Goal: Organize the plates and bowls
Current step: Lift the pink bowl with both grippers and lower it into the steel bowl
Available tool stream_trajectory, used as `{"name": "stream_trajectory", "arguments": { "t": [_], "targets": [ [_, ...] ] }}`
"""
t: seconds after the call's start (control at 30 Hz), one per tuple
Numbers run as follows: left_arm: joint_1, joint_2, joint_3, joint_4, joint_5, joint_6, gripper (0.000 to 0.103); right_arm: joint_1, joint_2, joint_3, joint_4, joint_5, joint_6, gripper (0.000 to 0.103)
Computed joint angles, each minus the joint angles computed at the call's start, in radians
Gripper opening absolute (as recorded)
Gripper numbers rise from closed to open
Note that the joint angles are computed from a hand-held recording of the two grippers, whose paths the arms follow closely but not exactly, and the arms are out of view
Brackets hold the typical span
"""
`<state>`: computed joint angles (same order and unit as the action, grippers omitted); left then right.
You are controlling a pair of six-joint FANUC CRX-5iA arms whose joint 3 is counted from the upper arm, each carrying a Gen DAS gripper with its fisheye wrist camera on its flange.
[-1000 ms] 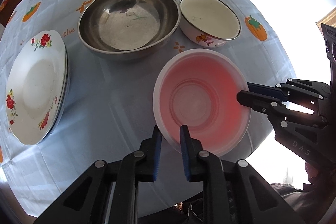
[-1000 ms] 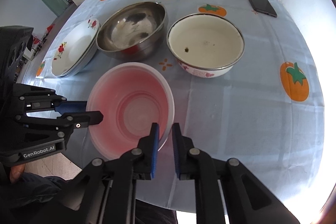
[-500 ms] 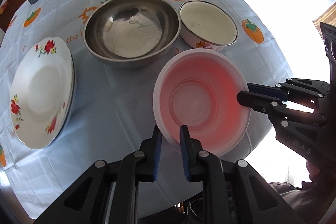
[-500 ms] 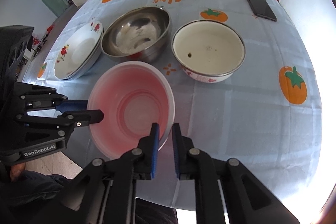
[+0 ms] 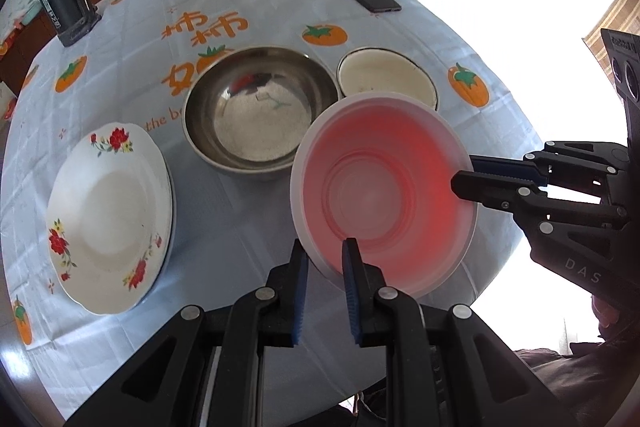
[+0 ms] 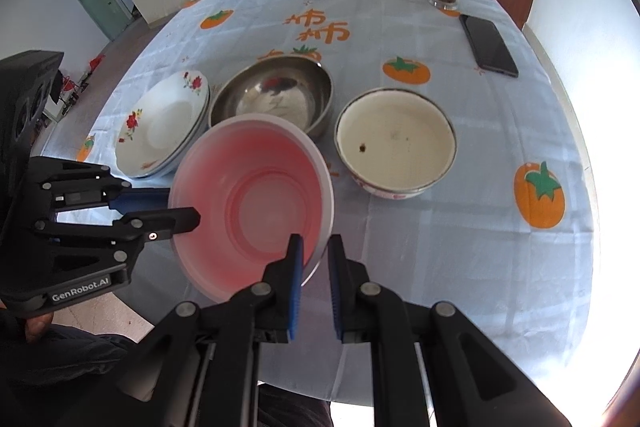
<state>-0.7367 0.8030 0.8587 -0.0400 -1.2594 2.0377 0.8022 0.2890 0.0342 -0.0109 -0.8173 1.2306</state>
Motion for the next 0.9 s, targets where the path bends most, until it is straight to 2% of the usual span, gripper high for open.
{"name": "stream_trajectory", "arguments": {
  "t": [0.3,0.9],
  "targets": [
    [0.009,-0.029,-0.019,-0.021,0.027,-0.002,0.019,0.004,0.0,0.016,0.025,0.021,-0.021,0.012],
    [0.044,-0.041,0.003,-0.043,0.029,0.006,0.019,0.009,0.041,0.088,0.036,0.042,-0.019,0.012]
  ]
}}
